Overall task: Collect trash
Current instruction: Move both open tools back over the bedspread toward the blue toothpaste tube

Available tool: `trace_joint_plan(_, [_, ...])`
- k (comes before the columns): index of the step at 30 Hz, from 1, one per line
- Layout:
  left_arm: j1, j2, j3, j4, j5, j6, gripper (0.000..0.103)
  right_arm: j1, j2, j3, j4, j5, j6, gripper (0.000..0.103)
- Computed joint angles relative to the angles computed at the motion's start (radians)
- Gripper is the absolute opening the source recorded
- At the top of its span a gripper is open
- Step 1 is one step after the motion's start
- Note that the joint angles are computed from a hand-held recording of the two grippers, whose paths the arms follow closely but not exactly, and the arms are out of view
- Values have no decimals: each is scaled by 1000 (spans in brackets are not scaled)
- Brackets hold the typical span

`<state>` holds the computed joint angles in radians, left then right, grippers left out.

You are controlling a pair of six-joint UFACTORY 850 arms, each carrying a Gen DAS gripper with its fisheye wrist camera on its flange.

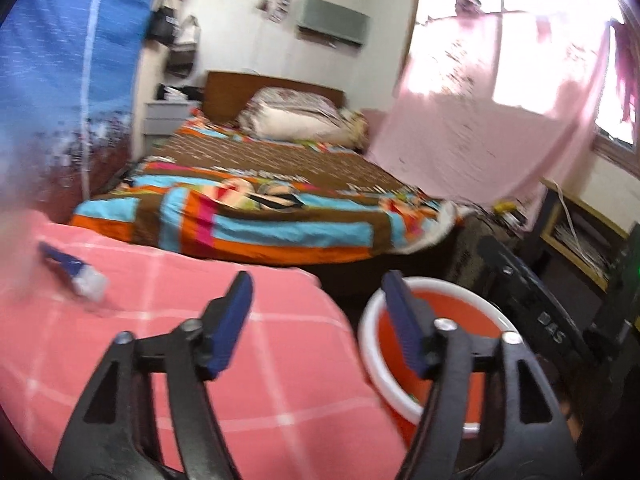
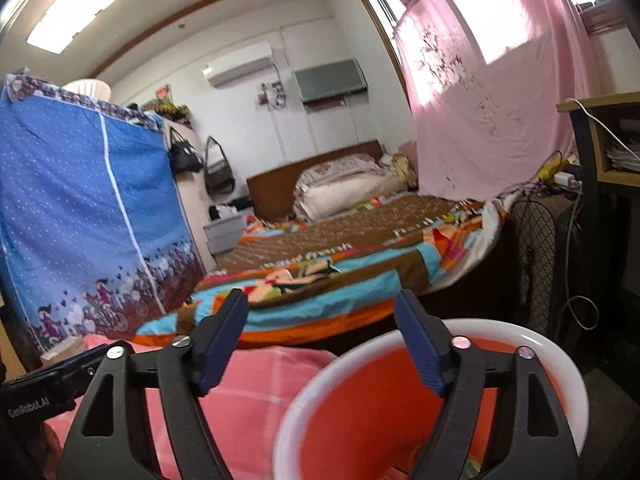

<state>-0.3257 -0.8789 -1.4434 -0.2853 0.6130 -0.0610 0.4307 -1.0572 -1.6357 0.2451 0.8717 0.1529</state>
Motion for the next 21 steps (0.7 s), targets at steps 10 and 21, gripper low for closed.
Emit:
trace_joint_plan(10, [13,59,142,-256,274,135,103,52,-40,-36,-22,163,8,103])
trace_joint_plan(21, [55,119,288,-303,458,173,103,111,-82,-106,-115,233,-29,103])
